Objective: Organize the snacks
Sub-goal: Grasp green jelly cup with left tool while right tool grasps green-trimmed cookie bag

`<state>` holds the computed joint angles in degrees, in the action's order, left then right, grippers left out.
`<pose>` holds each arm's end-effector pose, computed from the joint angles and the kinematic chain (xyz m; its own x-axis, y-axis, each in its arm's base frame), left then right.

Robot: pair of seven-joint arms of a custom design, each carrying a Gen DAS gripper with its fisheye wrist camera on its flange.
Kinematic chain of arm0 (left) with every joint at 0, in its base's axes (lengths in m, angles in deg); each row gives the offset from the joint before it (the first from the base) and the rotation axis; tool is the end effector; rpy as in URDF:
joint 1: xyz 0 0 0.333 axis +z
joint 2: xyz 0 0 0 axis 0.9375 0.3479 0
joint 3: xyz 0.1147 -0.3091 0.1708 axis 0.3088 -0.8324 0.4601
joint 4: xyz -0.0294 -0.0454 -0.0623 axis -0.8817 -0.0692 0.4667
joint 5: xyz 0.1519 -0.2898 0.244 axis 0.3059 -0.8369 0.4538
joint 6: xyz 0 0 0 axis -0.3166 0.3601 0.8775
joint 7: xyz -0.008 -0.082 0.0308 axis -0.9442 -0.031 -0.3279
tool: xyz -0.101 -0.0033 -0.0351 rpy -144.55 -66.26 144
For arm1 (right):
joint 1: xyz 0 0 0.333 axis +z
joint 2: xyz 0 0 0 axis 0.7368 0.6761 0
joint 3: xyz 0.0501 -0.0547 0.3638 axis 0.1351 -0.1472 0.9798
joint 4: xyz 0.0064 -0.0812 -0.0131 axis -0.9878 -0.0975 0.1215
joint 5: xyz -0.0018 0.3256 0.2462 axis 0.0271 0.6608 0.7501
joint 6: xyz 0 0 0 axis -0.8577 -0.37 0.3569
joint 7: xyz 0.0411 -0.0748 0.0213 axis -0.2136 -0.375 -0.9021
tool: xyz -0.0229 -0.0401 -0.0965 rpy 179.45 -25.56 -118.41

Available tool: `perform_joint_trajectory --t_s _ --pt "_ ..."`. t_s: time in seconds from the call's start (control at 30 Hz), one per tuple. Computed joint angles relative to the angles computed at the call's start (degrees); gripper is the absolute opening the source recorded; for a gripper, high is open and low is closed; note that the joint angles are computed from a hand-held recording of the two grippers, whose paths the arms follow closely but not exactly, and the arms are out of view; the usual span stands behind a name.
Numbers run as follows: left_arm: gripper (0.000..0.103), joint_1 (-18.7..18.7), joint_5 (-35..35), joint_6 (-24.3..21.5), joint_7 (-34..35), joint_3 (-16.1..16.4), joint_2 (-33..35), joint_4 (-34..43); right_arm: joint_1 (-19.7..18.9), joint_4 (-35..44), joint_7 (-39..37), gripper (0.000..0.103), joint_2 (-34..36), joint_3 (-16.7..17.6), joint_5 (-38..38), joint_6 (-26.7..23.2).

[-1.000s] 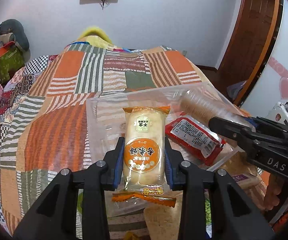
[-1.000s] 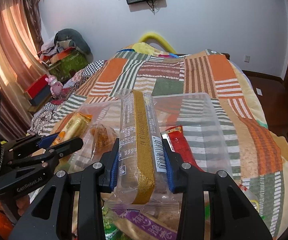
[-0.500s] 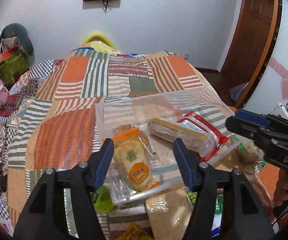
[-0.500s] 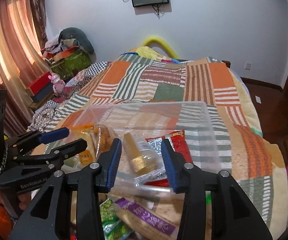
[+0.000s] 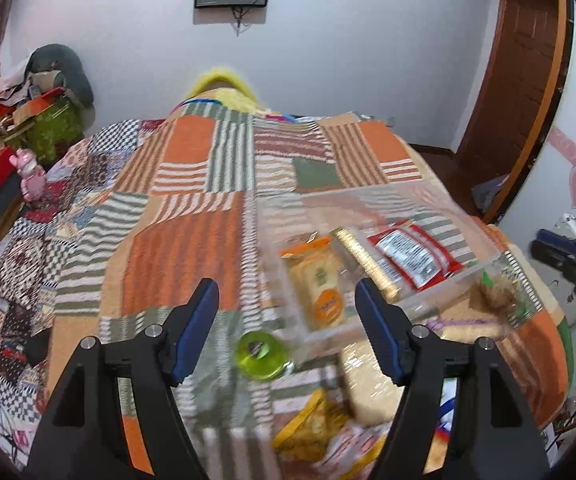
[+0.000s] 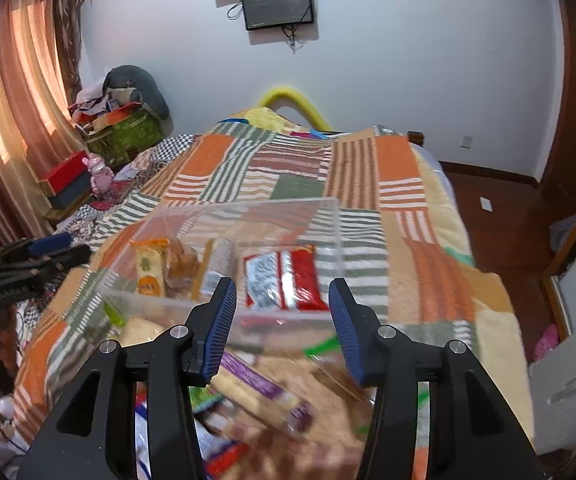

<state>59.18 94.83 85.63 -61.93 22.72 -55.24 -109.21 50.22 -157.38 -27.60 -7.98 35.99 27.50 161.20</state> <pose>0.6101 -0.2301 0.5376 0.2330 -0.9683 0.0899 -0.6680 -0.2265 -0.7089 0.6370 0.0164 0.5829 0.5902 -0.7989 -0.1158 -0.5889 -0.3280 -0.7386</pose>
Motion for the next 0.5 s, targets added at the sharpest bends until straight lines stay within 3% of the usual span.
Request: perform_joint_trajectory --t_s 0.27,0.5 --pt "0.071 1.4 -3.5 -1.7 1.2 -0.2 -2.4 -5.4 -1.3 -1.6 2.1 0.054 -0.4 -1.3 -3.7 1.7" --pt "0.071 2.5 -8.5 0.6 4.3 -0.4 0.2 -6.8 -1.9 -1.7 6.6 0.055 1.4 -1.6 -8.5 2.7"
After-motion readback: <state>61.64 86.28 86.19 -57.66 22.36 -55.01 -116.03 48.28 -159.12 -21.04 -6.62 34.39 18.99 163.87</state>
